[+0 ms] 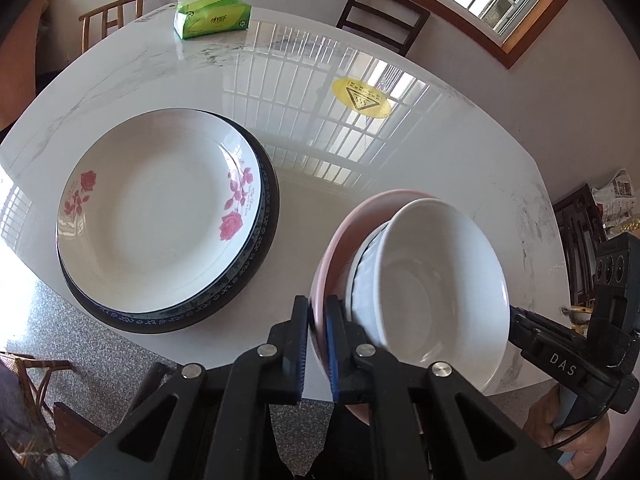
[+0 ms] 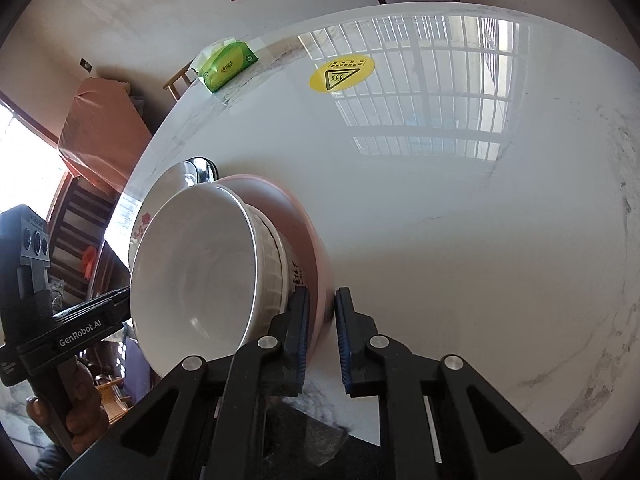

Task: Organize plates and bowls
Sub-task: 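Carry the bowl stack with both grippers over onto the plate stack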

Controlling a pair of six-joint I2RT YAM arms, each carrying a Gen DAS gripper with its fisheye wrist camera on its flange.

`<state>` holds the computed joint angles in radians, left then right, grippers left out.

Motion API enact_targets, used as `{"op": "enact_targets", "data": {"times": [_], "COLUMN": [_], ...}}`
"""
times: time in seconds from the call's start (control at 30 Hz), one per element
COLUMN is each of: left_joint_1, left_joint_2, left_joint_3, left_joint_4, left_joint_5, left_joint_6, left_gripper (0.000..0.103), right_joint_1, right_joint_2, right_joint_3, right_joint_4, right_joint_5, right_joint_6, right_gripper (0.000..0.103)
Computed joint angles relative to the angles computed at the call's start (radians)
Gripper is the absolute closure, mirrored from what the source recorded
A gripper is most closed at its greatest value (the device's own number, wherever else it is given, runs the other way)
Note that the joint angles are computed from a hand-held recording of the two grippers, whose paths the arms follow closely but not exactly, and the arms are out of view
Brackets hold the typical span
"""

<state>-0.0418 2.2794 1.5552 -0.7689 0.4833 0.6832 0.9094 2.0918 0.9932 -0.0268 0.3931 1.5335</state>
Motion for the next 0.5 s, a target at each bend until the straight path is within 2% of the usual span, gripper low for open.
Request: {"op": "enact_targets", "data": {"times": [0.07,0.5], "left_joint_1": [0.004,0.006], "left_joint_2": [0.015,-0.053], "left_joint_3": [0.023,-0.06], "left_joint_4": [-0.022,0.033], "left_joint_5": [0.001,0.017], "left_joint_6": [0.002,0.015], "left_gripper": [0.095,0.095], "right_joint_1": [0.001,0.017], "right_joint_2": [0.002,-0.036], "right_joint_3": [0.006,-0.064], "right_joint_4": [-0.01,0.06], "right_joint_5": [0.004,0.034], "right_joint_6": [0.004,0.057], "right_gripper": [0.089,0.089]}}
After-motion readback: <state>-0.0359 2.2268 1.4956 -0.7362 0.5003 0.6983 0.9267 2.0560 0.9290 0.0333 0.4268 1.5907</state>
